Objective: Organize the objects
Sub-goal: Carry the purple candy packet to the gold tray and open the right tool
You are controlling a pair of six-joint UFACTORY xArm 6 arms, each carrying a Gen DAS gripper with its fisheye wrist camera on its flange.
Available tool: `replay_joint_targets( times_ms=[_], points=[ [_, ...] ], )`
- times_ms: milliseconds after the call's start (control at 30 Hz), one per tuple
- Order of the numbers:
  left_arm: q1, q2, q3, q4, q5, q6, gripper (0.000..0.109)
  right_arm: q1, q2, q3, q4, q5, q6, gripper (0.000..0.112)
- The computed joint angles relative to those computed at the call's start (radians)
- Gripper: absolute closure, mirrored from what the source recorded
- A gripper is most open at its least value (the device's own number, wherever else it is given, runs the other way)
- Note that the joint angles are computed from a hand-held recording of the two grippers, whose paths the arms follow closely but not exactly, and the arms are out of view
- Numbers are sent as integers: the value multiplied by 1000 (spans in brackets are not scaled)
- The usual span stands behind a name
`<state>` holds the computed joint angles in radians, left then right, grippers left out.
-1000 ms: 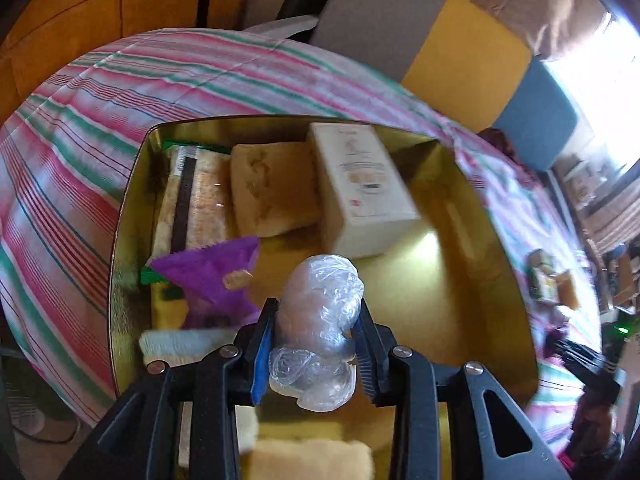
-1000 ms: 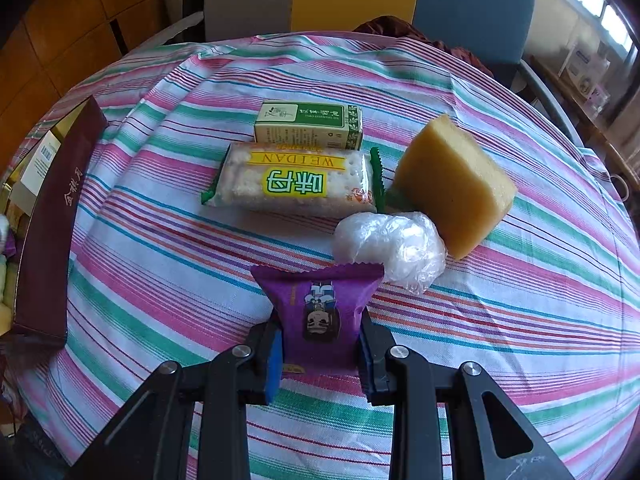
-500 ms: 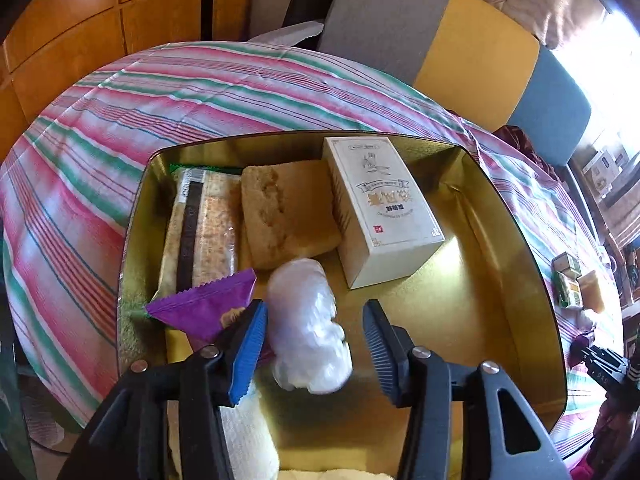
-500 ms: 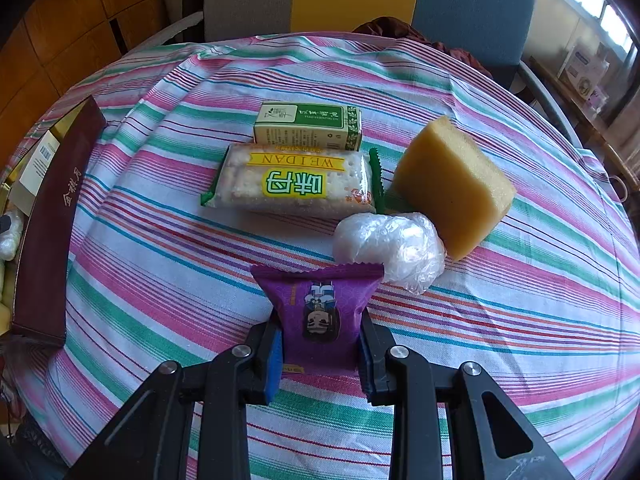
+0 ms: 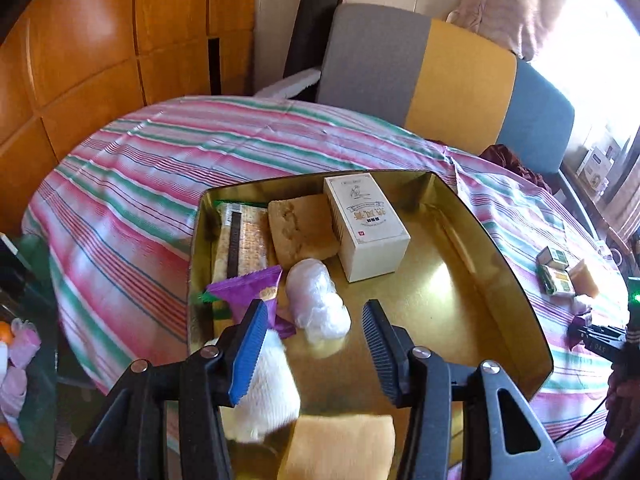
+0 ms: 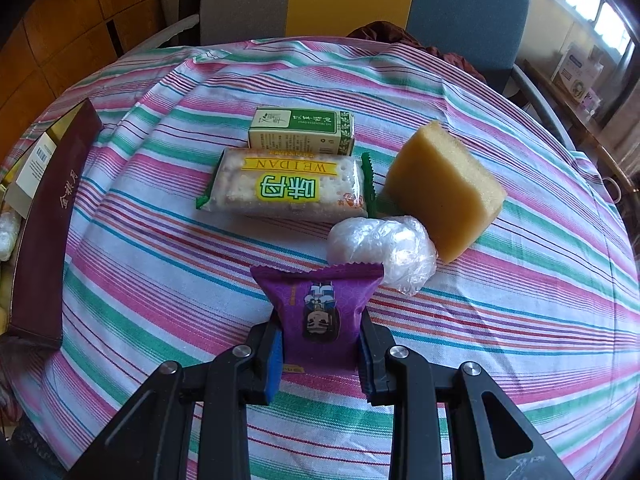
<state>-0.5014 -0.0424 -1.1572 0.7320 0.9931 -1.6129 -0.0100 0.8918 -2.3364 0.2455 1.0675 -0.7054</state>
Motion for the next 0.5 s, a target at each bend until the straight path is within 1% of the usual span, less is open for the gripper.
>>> replay_joint_targets(
  times_ms=[100, 267, 367, 433, 500],
  points=[
    [-23, -10, 1, -1, 20, 8, 59, 0, -2, 4, -5, -1, 5, 82],
    [-41, -49, 45, 27, -18, -26, 59, 5, -10, 14, -27, -8, 31, 82],
    [-54, -61, 54, 55, -13, -43, 59, 5, -61, 80, 5, -24, 33, 82],
    [-57, -66, 58, 61, -13, -50, 59, 9, -122, 163, 34, -62, 18, 82],
    [-63, -73, 60, 72, -2, -59, 59, 13, -173, 221, 79, -77, 1, 82]
  ],
)
